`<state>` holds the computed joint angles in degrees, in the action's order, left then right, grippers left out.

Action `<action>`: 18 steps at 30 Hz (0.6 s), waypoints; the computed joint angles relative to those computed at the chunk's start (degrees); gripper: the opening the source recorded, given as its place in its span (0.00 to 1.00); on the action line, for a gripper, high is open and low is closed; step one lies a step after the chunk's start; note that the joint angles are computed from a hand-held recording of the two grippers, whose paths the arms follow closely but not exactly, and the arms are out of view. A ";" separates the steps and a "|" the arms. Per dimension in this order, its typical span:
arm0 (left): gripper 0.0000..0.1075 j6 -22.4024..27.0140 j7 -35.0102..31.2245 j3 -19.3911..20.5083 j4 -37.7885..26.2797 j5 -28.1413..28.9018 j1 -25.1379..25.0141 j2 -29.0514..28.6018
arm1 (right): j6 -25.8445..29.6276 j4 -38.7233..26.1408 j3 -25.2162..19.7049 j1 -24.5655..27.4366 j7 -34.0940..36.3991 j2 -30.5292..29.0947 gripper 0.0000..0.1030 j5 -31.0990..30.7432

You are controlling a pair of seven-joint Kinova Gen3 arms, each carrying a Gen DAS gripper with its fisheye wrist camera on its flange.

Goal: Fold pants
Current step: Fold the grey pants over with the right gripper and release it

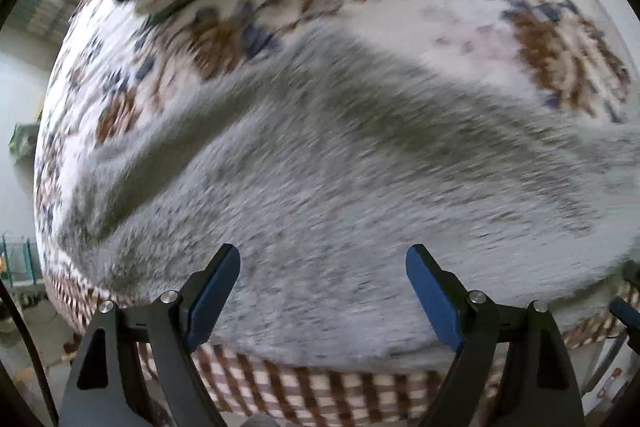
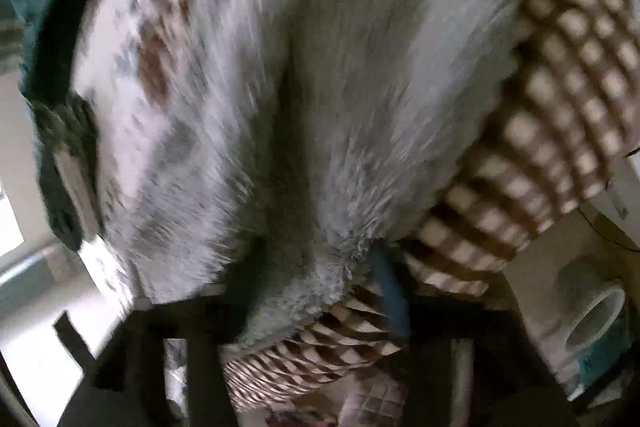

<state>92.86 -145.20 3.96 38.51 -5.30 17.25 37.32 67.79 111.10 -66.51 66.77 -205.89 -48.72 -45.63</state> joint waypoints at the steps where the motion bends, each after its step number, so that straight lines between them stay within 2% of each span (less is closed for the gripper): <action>1: 0.79 0.65 0.13 0.48 0.16 0.66 0.22 -0.53 | 2.30 -0.94 1.69 -1.28 -1.76 -0.04 0.63 2.33; 4: 0.79 1.53 1.32 1.90 1.56 2.97 1.48 -2.58 | 9.29 -1.44 8.22 -6.19 -4.73 -0.30 0.63 9.32; 6: 0.79 -0.05 1.97 2.83 4.61 4.31 2.84 -4.80 | 13.63 -0.63 13.11 -10.04 -4.54 0.68 0.63 13.98; 8: 0.79 -3.45 2.20 3.89 9.23 5.08 4.45 -7.40 | 14.84 1.69 17.75 -13.59 -3.15 1.53 0.63 18.64; 10: 0.79 -8.11 2.04 4.51 13.83 5.44 6.01 -9.78 | 15.38 2.89 20.56 -16.39 -2.40 3.52 0.63 23.28; 12: 0.79 -12.77 2.47 5.07 17.89 5.00 7.80 -11.45 | 13.24 6.33 24.89 -20.91 -0.28 5.97 0.63 27.75; 15: 0.79 -16.34 3.63 5.37 20.44 3.65 9.64 -12.02 | 6.25 12.19 32.28 -24.72 5.78 9.55 0.63 31.20; 18: 0.79 -19.39 5.48 5.08 21.79 1.94 11.00 -11.99 | -0.74 15.87 40.25 -29.32 12.77 17.31 0.63 33.50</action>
<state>73.46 -139.72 9.04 60.31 -3.36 28.25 25.33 67.05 126.97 -26.26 37.45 -193.12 -31.41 -12.13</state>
